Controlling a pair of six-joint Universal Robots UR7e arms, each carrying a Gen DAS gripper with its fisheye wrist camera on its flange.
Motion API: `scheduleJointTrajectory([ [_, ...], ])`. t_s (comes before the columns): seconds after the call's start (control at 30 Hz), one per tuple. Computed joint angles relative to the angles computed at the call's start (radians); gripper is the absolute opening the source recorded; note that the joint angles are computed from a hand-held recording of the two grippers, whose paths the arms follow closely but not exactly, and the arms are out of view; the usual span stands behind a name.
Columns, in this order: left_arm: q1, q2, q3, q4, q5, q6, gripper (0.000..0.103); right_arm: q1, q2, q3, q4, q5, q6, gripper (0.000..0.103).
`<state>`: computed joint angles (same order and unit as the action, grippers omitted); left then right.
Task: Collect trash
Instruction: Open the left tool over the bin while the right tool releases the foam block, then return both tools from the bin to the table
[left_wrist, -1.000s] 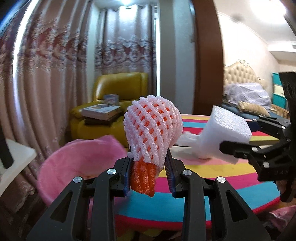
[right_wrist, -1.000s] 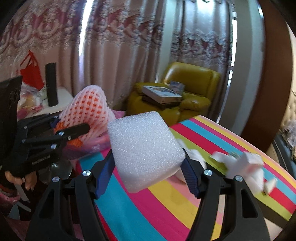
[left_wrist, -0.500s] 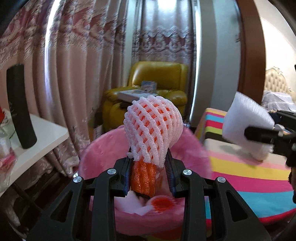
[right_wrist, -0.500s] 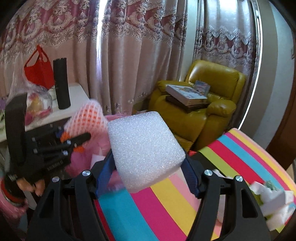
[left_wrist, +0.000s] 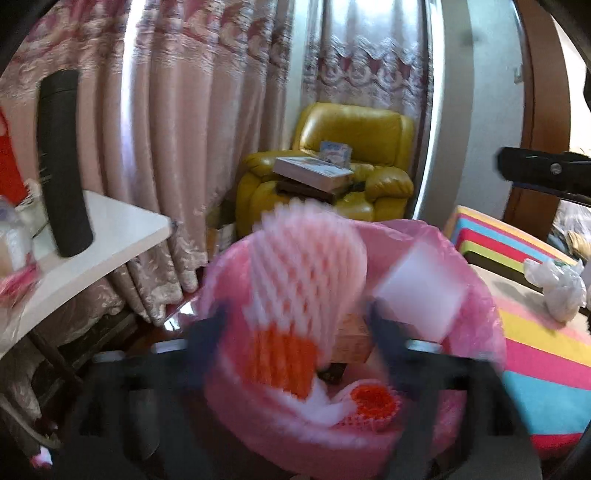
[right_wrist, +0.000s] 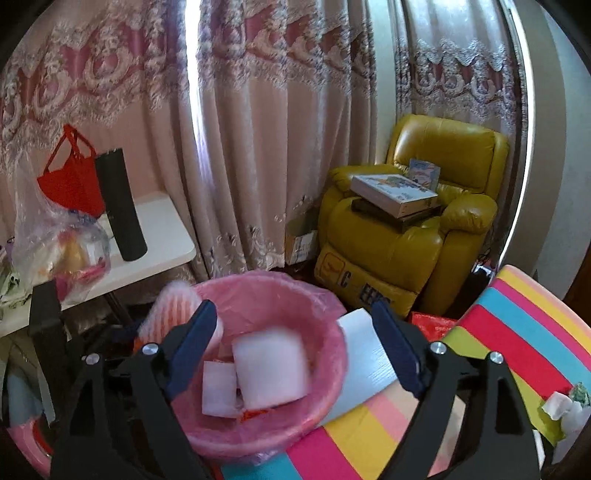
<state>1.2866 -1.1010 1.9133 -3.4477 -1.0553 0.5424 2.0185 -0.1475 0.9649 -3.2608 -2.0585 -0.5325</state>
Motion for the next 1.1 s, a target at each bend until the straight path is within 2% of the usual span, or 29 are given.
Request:
scheduleJointTrajectory([
  [0.03,0.0,-0.002,0.017,-0.047,0.003,0.006,0.088,-0.002,-0.017,0.032,-0.028,-0.003,0.0,0.084],
  [0.23,-0.016,-0.024,0.07,-0.101,0.009,0.03,0.089,-0.016,-0.129,0.266,-0.217,-0.049,-0.009,0.084],
  [0.43,-0.057,-0.053,0.129,-0.107,-0.054,-0.018,0.093,-0.033,-0.224,0.494,-0.43,-0.11,-0.041,0.084],
  [0.57,-0.105,-0.033,0.146,-0.058,-0.098,-0.013,0.093,-0.059,-0.282,0.641,-0.553,-0.161,-0.023,0.084],
  [0.8,-0.183,0.069,0.151,-0.022,-0.127,0.011,0.094,-0.114,-0.344,0.785,-0.666,-0.223,0.039,0.084],
  [1.1,-0.239,0.174,0.099,-0.037,-0.153,-0.066,0.094,-0.153,-0.363,0.847,-0.74,-0.286,0.092,0.084],
])
